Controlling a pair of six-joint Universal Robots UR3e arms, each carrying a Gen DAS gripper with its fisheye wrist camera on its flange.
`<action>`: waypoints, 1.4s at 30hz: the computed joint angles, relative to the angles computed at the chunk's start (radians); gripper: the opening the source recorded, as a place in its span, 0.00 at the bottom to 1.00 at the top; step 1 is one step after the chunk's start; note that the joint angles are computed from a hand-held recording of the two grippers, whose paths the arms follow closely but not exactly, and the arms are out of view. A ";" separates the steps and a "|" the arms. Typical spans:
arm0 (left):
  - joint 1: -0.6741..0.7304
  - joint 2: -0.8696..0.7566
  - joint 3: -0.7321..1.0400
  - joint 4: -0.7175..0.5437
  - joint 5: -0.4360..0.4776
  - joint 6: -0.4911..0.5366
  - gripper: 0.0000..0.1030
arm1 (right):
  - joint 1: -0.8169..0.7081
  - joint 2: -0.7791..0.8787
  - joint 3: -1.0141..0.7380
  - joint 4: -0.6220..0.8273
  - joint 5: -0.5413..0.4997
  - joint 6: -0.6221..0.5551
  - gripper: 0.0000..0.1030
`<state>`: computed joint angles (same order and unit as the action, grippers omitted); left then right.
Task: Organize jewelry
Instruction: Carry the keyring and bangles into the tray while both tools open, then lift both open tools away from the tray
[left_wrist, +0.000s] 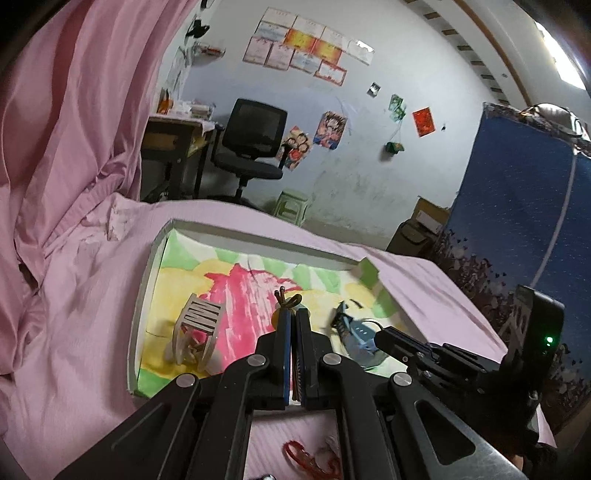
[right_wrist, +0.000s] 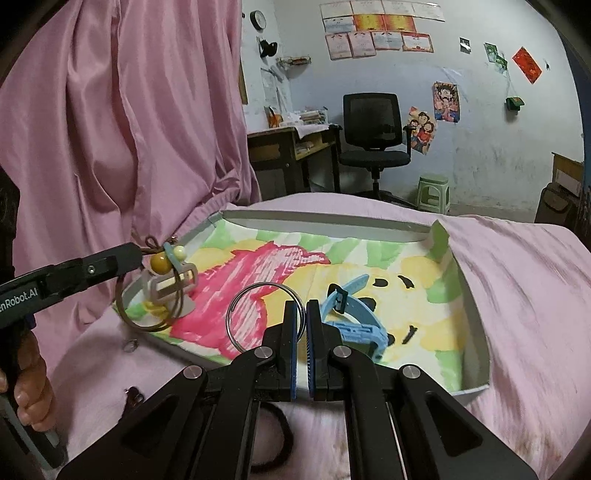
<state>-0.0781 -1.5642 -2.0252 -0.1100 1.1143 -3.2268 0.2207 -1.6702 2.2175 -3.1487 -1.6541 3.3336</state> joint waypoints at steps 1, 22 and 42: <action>-0.005 -0.010 0.007 -0.002 0.008 -0.002 0.03 | 0.004 0.016 -0.013 0.005 -0.007 -0.004 0.04; -0.003 -0.059 0.089 -0.210 0.069 -0.002 0.09 | 0.026 0.062 -0.066 0.057 -0.051 -0.030 0.04; -0.052 0.253 -0.217 0.032 0.209 0.031 0.89 | -0.033 -0.312 0.222 -0.029 -0.017 0.018 0.65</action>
